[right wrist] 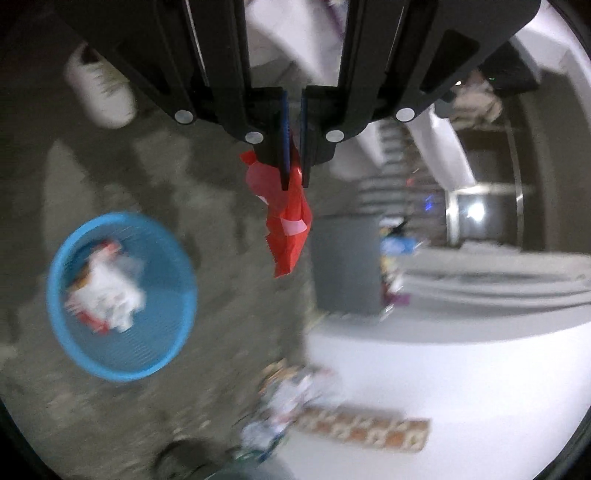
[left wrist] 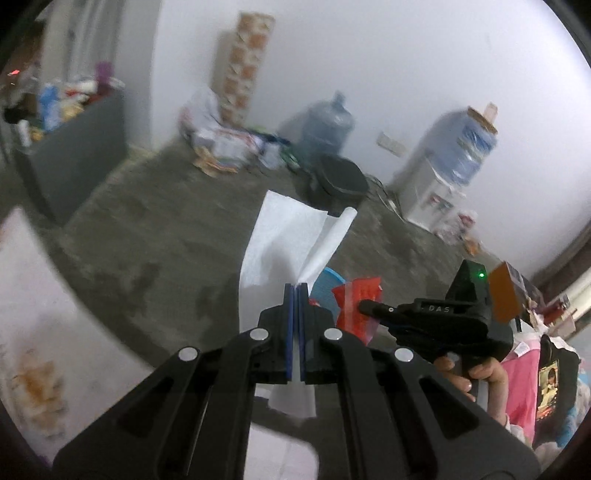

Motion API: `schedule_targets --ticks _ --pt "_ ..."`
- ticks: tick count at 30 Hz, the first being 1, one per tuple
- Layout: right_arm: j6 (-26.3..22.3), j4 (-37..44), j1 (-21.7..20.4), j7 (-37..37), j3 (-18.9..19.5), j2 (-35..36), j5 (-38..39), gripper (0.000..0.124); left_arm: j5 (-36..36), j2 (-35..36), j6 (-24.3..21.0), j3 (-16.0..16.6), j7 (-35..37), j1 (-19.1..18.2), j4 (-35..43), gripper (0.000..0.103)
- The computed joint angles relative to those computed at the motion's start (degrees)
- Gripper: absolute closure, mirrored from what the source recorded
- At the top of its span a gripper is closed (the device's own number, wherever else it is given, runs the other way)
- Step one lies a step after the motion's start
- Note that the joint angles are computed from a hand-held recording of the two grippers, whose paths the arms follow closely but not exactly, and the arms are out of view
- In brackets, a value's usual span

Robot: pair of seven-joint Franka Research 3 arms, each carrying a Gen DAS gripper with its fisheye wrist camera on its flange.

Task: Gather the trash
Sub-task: 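Carry the white tissue and red bag in both tools to the blue basket, then open both tools over the blue basket, dropping the tissue and red bag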

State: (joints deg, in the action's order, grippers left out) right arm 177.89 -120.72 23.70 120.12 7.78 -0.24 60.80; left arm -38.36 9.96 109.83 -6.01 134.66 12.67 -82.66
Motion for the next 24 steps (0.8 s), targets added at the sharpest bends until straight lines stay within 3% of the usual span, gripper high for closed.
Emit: schedule_targets --ticks 4,6,10,11,12,13,14,15,19,22,24 --pt "-1.5 -5.0 -2.5 16.0 -1.5 -0.9 -16.3 0.119 2.8 4.7 -0.1 -2.1 -2.7 -2.8 2.2 0.102" --pt "-2.6 -5.5 -3.4 18.7 -2.0 -0.3 -19.0 0.119 4.0 6.4 0.4 -3.5 -3.9 -4.2 2.5 0.102" --pt "-4.7 -5.0 -4.9 16.0 -2.8 2.0 -16.9 0.116 7.0 11.7 1.0 -5.8 -6.7 -6.9 5.6 0.102" --pt "-4.9 -4.9 -5.4 12.5 -2.5 2.4 -13.3 0.116 7.2 12.8 1.3 -6.3 -6.7 -7.2 6.2 0.097" --pt "-5.3 -3.5 -7.0 7.5 -1.3 4.3 -8.2 0.112 7.8 14.3 0.8 -6.8 -6.9 -7.5 7.6 0.091" --pt "-6.0 -2.9 -6.7 6.5 -2.1 5.3 -7.1 0.107 9.2 16.0 0.8 -7.1 -7.8 -8.3 8.7 0.07" --pt "-6.3 -2.7 -7.1 7.7 -2.5 6.6 -8.1 0.089 9.6 16.8 1.5 -7.5 -8.6 -8.6 8.7 0.056" --pt "-6.2 -2.1 -7.6 7.2 -2.2 7.7 -7.4 0.075 9.9 17.5 1.7 -7.8 -9.0 -8.7 8.9 0.055" --pt "-6.1 -4.3 -7.3 15.7 -3.8 9.1 -14.7 0.073 10.4 18.0 2.0 -8.8 -10.0 -8.1 8.3 0.055" --pt "-2.2 -6.8 -7.7 17.6 -2.5 8.2 -14.0 0.072 9.1 17.2 2.6 -9.4 -8.7 -7.0 7.3 0.055" --pt "-0.7 -8.3 -6.5 21.5 -3.6 7.2 -17.8 0.072 8.4 16.0 3.1 -9.4 -7.7 -6.4 6.4 0.055"
